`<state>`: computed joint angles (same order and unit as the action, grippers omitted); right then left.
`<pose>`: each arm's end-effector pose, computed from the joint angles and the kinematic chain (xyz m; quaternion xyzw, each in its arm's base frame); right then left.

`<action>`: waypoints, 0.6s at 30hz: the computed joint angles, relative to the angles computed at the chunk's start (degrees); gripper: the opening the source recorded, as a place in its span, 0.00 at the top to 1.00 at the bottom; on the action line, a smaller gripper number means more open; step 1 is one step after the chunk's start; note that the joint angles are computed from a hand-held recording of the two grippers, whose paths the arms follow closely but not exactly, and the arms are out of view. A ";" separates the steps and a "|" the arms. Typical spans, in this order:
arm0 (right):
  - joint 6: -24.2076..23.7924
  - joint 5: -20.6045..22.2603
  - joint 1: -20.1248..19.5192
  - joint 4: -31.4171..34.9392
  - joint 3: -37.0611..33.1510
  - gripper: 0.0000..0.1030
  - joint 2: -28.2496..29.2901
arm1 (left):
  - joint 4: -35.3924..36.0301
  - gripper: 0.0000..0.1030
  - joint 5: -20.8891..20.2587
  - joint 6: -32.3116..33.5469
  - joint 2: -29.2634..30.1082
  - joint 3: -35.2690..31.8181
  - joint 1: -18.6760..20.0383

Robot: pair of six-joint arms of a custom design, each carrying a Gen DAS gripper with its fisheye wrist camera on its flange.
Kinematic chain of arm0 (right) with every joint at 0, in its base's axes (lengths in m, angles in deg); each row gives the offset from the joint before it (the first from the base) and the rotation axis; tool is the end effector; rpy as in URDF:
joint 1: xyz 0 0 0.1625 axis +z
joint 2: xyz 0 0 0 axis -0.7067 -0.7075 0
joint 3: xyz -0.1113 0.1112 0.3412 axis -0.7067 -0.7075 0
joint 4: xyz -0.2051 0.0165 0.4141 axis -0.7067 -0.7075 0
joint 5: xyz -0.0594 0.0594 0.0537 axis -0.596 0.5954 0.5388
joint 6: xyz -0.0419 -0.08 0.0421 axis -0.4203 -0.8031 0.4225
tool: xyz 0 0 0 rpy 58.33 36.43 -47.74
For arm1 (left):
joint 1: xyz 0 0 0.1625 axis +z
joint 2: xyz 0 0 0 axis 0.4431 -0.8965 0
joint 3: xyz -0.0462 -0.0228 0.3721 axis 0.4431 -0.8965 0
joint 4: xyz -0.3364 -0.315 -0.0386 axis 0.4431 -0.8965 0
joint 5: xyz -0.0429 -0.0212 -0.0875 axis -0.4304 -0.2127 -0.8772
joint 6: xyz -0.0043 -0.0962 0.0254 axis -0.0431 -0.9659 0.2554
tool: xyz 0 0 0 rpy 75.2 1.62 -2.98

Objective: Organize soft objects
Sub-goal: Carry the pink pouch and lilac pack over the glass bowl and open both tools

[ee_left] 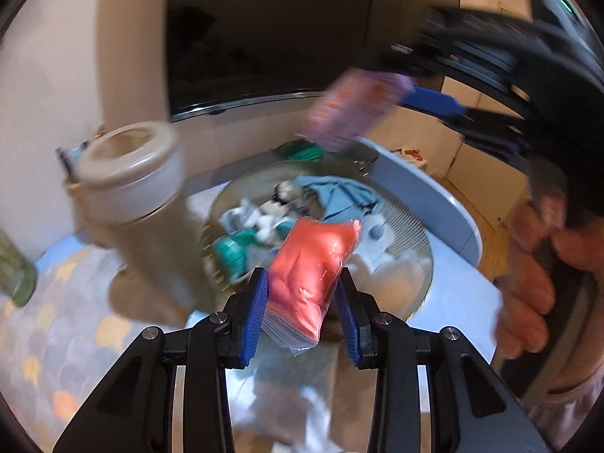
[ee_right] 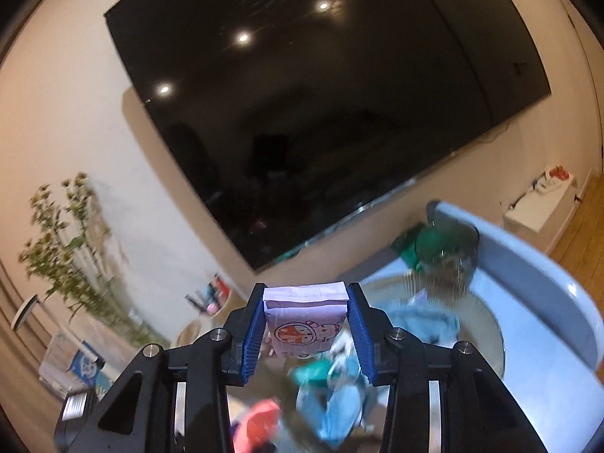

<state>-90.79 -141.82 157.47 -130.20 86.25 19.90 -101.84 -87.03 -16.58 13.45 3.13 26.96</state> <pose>0.3762 -0.6564 0.1964 0.1205 -0.8607 0.4856 0.0941 -0.2497 -0.6531 0.3155 0.2863 0.8899 -0.2677 0.2334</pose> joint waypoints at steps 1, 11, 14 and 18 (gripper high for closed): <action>-0.64 0.43 -0.41 0.61 -1.13 0.60 0.58 | -0.48 0.67 -0.70 0.24 1.15 -0.78 0.21; -6.15 -7.85 -1.47 5.25 -9.67 0.13 6.97 | 2.23 0.26 -0.85 -3.02 4.87 -3.54 1.32; -3.53 -6.38 -1.54 3.63 -5.89 0.13 4.12 | 3.10 0.25 -1.83 -5.15 2.20 -1.55 0.56; -1.53 -4.74 -0.08 0.21 -1.16 0.13 0.49 | 4.49 0.25 -2.09 -5.42 -2.39 1.13 -0.63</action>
<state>-92.32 -146.56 157.38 -129.99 85.09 20.39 -97.35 -89.12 -22.00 11.06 4.26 26.34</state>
